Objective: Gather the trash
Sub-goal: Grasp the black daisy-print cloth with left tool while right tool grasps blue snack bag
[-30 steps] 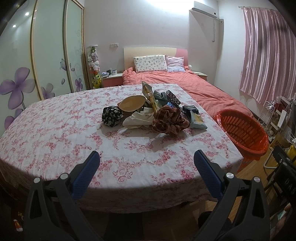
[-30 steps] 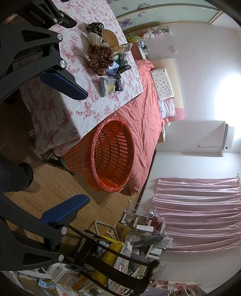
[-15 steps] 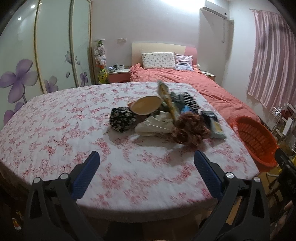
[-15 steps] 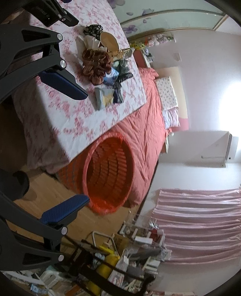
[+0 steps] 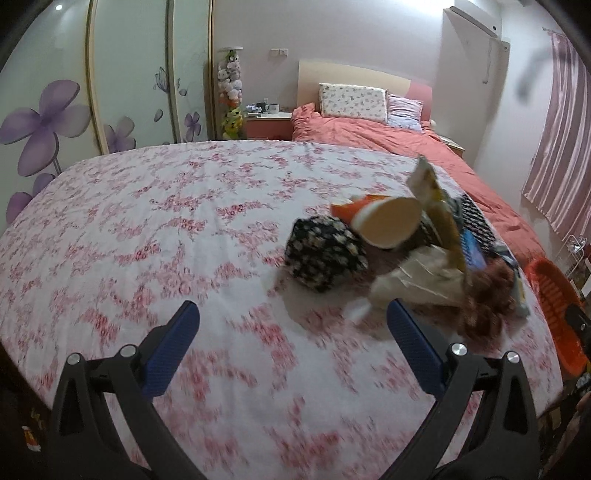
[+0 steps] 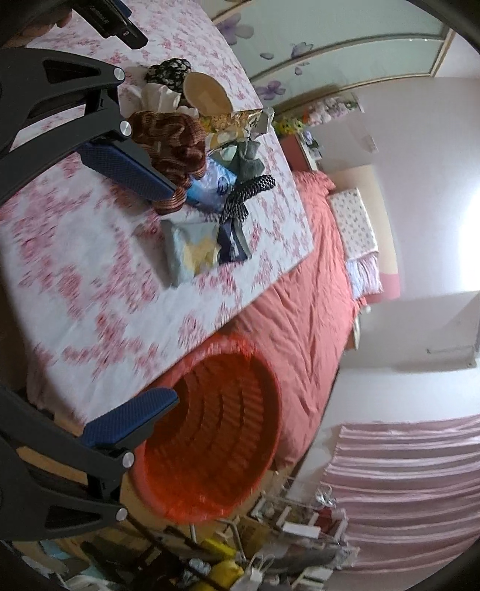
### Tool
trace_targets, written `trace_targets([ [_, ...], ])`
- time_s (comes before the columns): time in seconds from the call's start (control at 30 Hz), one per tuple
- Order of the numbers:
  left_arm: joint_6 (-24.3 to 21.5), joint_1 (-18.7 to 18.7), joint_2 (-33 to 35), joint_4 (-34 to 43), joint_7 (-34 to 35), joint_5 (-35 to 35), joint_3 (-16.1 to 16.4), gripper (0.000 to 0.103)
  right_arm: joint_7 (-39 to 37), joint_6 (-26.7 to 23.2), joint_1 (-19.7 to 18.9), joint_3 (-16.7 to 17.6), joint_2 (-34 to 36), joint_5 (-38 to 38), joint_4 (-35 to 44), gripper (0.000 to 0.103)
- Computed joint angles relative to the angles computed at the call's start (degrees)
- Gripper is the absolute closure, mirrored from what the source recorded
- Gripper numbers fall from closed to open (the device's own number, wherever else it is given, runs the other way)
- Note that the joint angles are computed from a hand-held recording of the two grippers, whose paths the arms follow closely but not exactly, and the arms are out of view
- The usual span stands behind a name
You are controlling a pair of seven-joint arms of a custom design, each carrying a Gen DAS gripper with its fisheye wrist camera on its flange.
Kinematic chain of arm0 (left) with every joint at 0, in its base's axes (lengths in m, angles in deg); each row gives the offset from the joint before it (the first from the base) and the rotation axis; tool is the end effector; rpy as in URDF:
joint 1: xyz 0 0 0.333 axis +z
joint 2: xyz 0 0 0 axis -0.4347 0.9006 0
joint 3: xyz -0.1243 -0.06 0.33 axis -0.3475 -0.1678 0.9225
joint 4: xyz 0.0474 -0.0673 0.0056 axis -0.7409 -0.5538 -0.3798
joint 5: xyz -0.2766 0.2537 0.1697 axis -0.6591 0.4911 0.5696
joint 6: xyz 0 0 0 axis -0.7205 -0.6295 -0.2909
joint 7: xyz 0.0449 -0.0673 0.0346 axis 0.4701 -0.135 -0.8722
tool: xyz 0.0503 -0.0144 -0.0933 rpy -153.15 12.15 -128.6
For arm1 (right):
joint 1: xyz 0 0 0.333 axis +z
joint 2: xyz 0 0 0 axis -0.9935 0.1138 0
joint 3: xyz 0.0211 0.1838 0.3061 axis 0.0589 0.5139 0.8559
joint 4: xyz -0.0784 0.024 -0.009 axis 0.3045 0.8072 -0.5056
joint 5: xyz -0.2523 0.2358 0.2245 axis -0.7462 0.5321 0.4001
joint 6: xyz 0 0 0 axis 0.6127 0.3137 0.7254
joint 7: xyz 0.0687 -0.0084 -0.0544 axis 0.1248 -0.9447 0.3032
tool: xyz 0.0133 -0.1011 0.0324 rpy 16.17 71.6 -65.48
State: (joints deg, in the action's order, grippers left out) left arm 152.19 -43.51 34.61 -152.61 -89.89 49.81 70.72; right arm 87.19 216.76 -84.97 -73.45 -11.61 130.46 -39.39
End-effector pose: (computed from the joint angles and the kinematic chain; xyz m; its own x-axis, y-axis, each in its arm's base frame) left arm 0.6070 -0.2603 0.4785 0.6861 -0.7260 0.0466 -0.4706 -0.4918 -0.7326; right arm 0.7325 0.0042 0.5214 0.3226 -0.9337 -0.1551 -0.6462 -0.0975 -0.7569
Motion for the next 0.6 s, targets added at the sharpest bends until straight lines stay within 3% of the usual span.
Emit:
trace_targets([
  [0.37,7.7,3.5,2.7,2.1,5.2,-0.9,2.3,0.007,11.6,-10.0,2.3,-1.6,7.4,-10.2,10.9,0.017],
  [0.6,11.6,4.6,5.2,3.6,9.7,-4.3,3.3,0.02,16.1,-14.2,3.1,-1.9,10.4,-15.3,14.8,0.022],
])
